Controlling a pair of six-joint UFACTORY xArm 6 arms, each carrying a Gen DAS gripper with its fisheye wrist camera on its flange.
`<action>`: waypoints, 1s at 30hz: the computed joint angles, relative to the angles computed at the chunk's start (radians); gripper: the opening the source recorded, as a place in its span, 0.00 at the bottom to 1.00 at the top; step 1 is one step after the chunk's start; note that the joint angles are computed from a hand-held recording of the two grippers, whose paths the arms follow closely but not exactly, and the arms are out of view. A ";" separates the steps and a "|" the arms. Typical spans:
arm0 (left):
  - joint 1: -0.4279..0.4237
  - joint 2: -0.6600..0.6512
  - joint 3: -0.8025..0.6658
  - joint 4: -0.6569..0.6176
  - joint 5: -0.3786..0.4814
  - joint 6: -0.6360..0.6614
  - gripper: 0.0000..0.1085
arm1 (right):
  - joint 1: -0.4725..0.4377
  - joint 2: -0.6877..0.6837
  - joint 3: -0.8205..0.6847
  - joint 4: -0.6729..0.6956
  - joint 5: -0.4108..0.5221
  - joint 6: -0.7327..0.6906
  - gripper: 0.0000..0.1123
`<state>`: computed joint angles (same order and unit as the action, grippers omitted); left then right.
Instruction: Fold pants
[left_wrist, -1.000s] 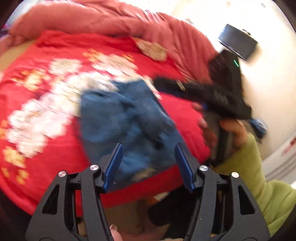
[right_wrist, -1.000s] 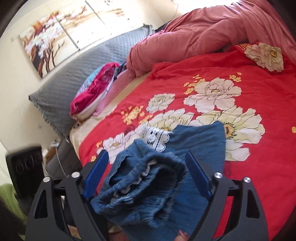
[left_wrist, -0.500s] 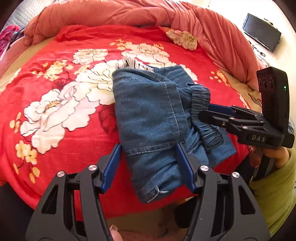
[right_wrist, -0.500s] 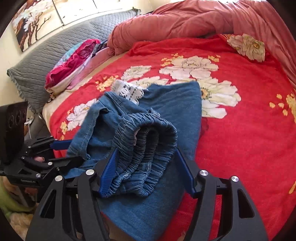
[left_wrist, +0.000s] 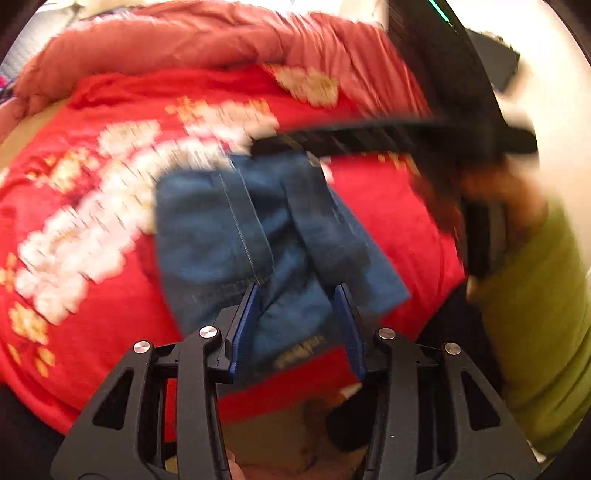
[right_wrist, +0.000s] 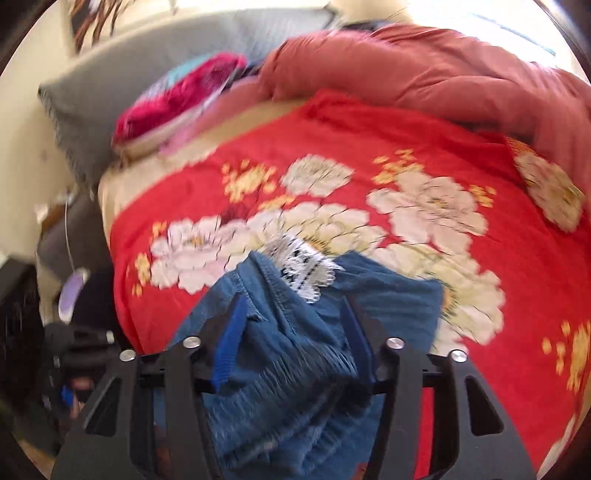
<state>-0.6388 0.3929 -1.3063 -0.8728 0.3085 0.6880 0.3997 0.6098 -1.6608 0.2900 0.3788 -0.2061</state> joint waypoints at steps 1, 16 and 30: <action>-0.009 0.008 0.011 0.025 -0.011 -0.015 0.32 | -0.001 0.030 -0.048 -0.041 0.039 0.018 0.43; 0.011 0.001 0.015 -0.075 0.030 0.064 0.32 | 0.015 0.133 -0.205 -0.303 0.134 0.175 0.06; 0.005 0.000 0.019 0.029 -0.003 -0.046 0.32 | -0.006 0.266 -0.332 -0.371 0.173 0.353 0.26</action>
